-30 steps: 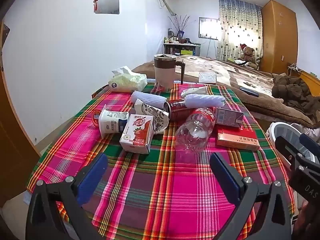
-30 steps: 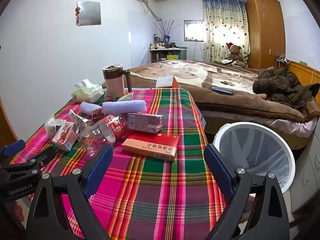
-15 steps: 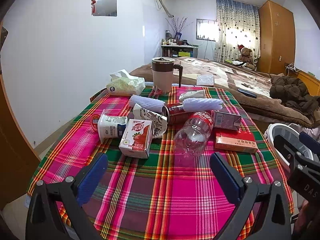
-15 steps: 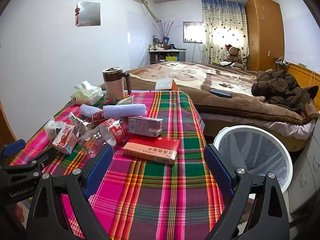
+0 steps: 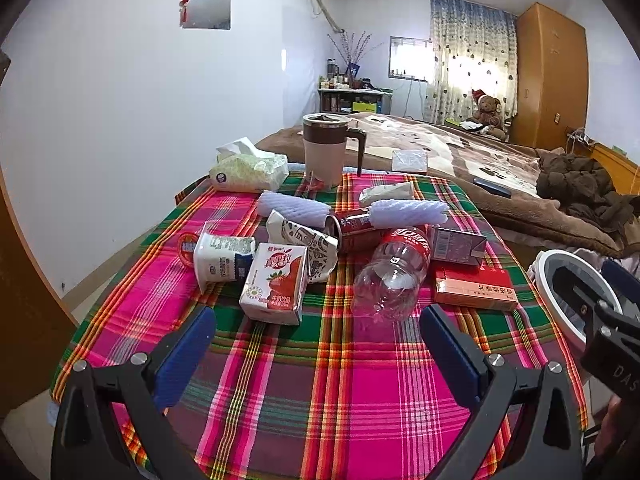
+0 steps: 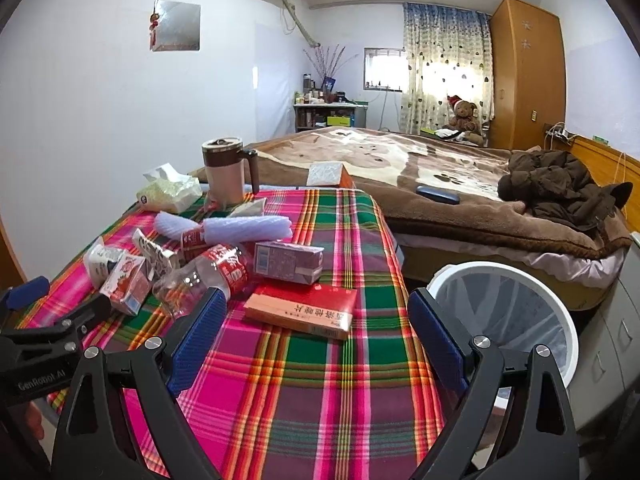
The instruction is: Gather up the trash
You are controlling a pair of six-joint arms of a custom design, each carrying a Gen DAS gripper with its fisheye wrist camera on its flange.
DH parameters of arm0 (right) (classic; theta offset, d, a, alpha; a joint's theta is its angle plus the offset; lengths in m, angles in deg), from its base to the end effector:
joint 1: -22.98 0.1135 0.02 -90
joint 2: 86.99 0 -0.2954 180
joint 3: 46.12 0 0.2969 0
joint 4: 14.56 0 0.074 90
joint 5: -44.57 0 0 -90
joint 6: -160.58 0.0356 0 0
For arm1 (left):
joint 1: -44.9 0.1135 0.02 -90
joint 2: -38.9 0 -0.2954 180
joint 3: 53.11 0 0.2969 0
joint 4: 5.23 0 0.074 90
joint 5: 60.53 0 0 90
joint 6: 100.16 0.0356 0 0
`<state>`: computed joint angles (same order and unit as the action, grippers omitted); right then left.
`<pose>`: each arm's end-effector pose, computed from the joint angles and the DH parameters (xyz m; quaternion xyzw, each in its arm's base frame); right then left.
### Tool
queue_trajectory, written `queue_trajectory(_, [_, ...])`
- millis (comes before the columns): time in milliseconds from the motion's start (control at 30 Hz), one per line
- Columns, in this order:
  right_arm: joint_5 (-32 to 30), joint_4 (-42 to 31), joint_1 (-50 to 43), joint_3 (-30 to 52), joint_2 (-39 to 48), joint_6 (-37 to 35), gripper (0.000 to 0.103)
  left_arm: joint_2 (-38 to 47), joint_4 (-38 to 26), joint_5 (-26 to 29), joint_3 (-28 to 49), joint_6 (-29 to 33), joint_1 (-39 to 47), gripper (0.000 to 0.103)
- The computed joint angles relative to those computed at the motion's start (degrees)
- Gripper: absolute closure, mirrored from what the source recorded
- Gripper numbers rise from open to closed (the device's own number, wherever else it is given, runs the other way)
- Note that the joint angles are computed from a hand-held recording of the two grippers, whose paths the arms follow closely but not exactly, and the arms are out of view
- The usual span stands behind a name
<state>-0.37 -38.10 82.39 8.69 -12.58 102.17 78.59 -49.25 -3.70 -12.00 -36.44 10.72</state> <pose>0.1706 0.2391 0.2306 -0.0559 0.8593 0.0155 0.5082 0.1482 -0.0771 0.2393 -0.0540 0.8834 0.0319 0.4644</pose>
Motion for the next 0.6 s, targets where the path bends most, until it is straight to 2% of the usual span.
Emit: queue_trajectory(600, [-0.8, 1.7, -0.1, 0.1, 1.7, -0.1, 0.009, 0.0, 1.3, 1.5, -1.3, 1.2, 1.8, 0.0])
